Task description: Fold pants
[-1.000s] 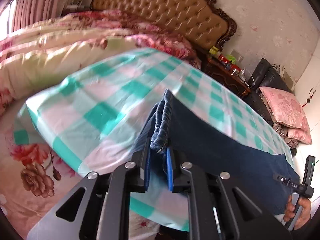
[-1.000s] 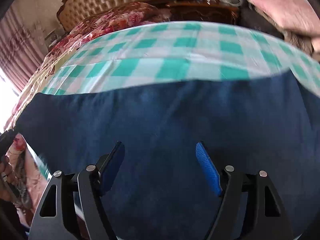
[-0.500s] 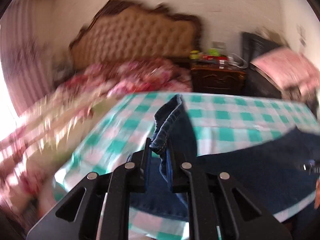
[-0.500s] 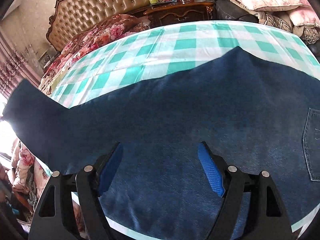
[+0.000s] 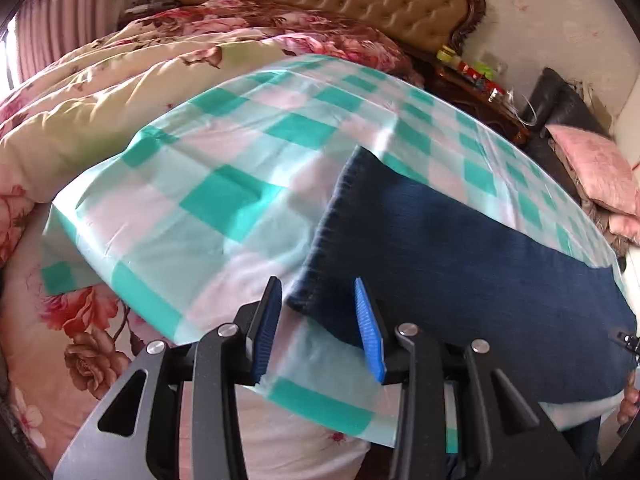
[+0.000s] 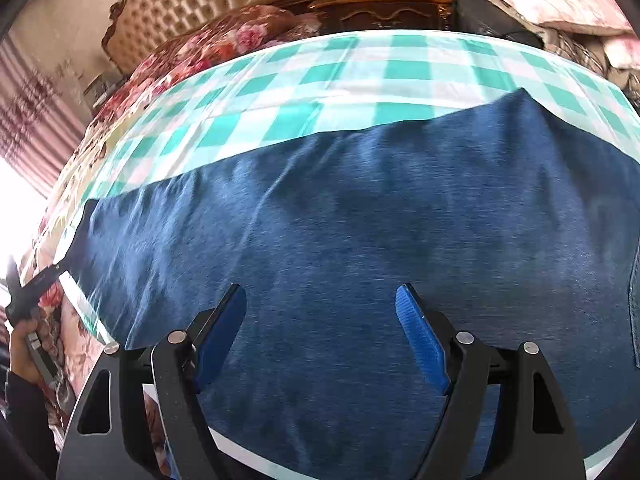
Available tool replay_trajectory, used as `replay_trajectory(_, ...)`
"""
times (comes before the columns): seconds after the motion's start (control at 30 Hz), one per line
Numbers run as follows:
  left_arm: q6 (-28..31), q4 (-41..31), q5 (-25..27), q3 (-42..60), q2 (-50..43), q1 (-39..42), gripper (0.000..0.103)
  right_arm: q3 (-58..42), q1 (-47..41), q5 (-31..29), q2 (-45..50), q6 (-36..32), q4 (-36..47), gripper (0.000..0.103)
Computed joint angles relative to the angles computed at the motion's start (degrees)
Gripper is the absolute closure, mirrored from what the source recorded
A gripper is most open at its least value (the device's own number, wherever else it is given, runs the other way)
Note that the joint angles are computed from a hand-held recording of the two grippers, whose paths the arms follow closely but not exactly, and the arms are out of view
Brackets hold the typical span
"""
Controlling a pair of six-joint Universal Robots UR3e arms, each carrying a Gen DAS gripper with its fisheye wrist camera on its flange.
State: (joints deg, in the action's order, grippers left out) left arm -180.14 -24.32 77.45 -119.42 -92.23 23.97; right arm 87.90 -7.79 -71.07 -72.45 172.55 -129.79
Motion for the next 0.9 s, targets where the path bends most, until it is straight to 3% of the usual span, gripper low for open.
replay_trajectory(0.13, -0.8, 1.8, 2.8, 0.4, -2.4, -2.2, 0.059, 0.0, 0.6, 0.1, -0.4, -0.3, 0.3, 0.028)
replay_trajectory(0.17, -0.8, 1.7, 4.3, 1.1, -3.2, -3.2, 0.064, 0.1, 0.5, 0.2, -0.5, -0.3, 0.2, 0.028)
replay_trajectory(0.2, -0.2, 1.9, 4.8, 1.7, -4.0, -3.9, 0.08, 0.2, 0.5, 0.3, -0.6, -0.2, 0.3, 0.028)
replay_trajectory(0.23, -0.2, -1.2, 4.7, 3.8, -4.3, -4.5, 0.084, 0.2, 0.4, 0.4, -0.6, -0.3, 0.5, 0.028)
replay_trajectory(0.43, -3.3, -6.1, 7.2, 8.1, -0.4, -7.4, 0.086, 2.2, -1.7, 3.0, -3.0, -2.0, 1.1, 0.028)
replay_trajectory(0.5, -3.6, -8.4, 13.2, 12.3, 0.9, -13.0, 0.086, 2.7, -3.5, 4.5, -3.9, -2.3, 1.6, 0.027)
replay_trajectory(0.6, -4.9, -16.6, 29.5, 28.1, -3.1, -29.3, 0.086, 3.2, -6.5, 6.8, -5.1, -2.3, 2.4, 0.027)
replay_trajectory(0.7, -5.3, -23.6, 45.5, 46.1, -13.8, -46.0, 0.086, 4.3, -10.4, 9.2, -7.0, -1.8, 1.9, 0.027)
replay_trajectory(0.73, -1.1, -21.8, 49.0, 52.1, -19.3, -52.0, 0.086, 4.5, -11.8, 9.7, -7.4, -1.6, 2.0, 0.027)
replay_trajectory(0.77, -0.8, -22.5, 53.6, 58.1, -24.7, -56.4, 0.085, 5.0, -13.9, 10.6, -8.1, -1.1, 1.9, 0.027)
replay_trajectory(0.87, 4.4, -21.5, 59.4, 76.1, -42.7, -67.8, 0.082, 6.2, -18.5, 11.4, -9.3, -0.1, 2.1, 0.026)
replay_trajectory(0.9, 5.9, -23.2, 57.4, 82.1, -48.7, -70.8, 0.075, 6.3, -19.7, 11.5, -9.2, -0.2, 2.6, 0.026)
